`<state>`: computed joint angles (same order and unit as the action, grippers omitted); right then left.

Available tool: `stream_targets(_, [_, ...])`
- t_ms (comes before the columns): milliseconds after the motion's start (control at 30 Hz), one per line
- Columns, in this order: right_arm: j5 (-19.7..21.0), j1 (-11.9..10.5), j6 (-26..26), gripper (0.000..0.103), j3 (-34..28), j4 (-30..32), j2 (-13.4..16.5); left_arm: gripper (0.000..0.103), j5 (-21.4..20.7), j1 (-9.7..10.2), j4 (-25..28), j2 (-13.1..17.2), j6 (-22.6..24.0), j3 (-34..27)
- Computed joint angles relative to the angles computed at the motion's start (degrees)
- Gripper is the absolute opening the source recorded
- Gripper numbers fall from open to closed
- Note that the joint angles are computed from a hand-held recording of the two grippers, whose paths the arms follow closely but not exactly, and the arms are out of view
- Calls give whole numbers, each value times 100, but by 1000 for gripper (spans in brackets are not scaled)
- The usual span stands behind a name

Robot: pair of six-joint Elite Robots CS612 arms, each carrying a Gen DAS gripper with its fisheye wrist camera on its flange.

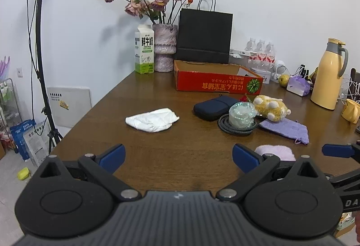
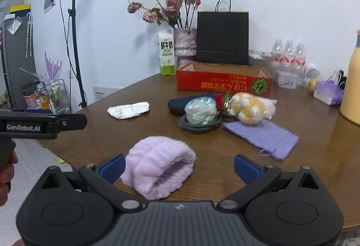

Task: Organize objects
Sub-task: 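Grasp the lilac fuzzy headband with the right tool, then grasp the white tissue with the left tool while the right tool holds the headband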

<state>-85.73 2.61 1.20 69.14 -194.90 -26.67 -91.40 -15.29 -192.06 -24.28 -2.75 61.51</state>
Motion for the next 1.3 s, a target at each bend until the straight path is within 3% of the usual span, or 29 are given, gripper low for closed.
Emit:
stream_targets(300, [154, 46, 119, 101, -572, 675, 314, 103, -14, 101, 350, 127, -112, -187])
stream_targets(500, [142, 78, 78, 88, -942, 1008, 493, 103, -56, 143, 560, 209, -134, -353])
stream_targets(800, [291, 16, 131, 49, -1144, 900, 620, 103, -85, 130, 868, 319, -76, -621])
stream_targets(933, [358, -32, 188, 19, -1171, 687, 653, 103, -85, 109, 1035, 374, -36, -754])
stream_targets(1300, [393, -153, 216, 16, -1288, 480, 717, 103, -64, 37, 1415, 545, 64, -1178])
